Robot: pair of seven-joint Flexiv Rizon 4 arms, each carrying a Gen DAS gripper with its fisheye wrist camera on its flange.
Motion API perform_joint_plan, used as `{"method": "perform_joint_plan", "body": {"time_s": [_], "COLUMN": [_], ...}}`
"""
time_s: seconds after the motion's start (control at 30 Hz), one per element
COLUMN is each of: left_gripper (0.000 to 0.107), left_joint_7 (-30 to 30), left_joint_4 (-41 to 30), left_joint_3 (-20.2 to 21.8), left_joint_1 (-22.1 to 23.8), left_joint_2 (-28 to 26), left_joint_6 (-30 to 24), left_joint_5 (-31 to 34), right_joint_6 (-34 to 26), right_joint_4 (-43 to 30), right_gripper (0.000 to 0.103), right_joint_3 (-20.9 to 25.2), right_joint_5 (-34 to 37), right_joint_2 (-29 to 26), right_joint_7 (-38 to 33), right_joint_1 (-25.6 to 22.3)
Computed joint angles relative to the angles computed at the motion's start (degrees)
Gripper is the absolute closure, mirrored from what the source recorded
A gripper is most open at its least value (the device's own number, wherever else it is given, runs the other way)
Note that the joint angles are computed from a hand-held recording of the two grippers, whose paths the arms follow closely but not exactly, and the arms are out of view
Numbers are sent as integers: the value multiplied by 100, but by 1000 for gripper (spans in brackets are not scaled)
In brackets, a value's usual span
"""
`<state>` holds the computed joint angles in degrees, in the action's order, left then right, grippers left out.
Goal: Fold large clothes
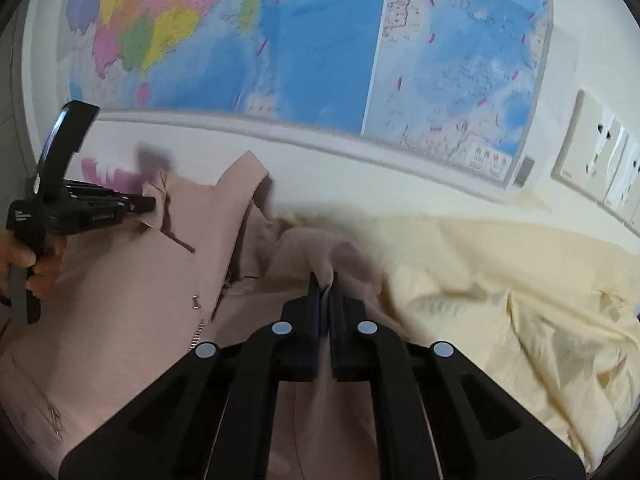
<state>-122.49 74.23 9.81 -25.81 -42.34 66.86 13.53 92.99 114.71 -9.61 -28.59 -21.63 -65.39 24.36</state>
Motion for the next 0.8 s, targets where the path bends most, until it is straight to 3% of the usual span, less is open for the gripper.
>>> {"method": "perform_joint_plan", "body": {"time_s": [0.03,0.1,0.17,0.23,0.27,0.33,0.4,0.47,0.53,0.6,0.63,0.67,0.73,0.8], "left_gripper": [104,103,99,84,78,54,52,51,45,43,42,42,42,42], "left_joint_7": [-65,-75,-52,-102,-184,-547,-740,-842,-791,-781,-667,-539,-212,-76], "left_joint_4": [-51,-238,-399,-345,-220,158,635,927,1297,1533,1649,1771,2018,2083], "left_joint_3": [16,67,153,178,194,443,469,538,464,518,411,299,-2,-50], "left_joint_1": [10,-17,-97,-141,-160,-365,-422,-536,-558,-742,-733,-670,-523,-673], "left_joint_2": [-42,-189,-305,-272,-196,74,412,668,939,1148,1224,1285,1361,1416], "left_joint_6": [20,-197,-518,-638,-544,-236,219,453,793,889,995,1102,1330,1269], "left_joint_5": [-22,-13,97,225,303,669,916,1156,1318,1550,1593,1576,1423,1295], "right_joint_6": [-114,-503,-521,-346,-202,83,-1,-89,-551,-820,-1100,-1276,-1405,-1543], "right_joint_4": [-125,-407,-415,-186,-23,470,941,1424,1813,2203,2378,2515,2833,2921], "right_gripper": [99,97,96,77,60,51,37,32,31,29,28,27,24,25], "right_joint_3": [45,598,933,1024,1330,1383,1485,1368,1429,1360,1301,1328,1443,1389], "right_joint_5": [4,277,411,343,648,756,998,902,1141,547,704,725,122,520], "right_joint_2": [-106,-266,-256,-33,153,631,1206,1673,2119,2402,2583,2679,2791,2818], "right_joint_7": [86,-130,-351,-347,-686,-908,-1276,-1232,-1443,-1016,-1128,-1157,-698,-861], "right_joint_1": [-46,-458,-720,-842,-1097,-1276,-1542,-1697,-1948,-2259,-2264,-2364,-2779,-2698]}}
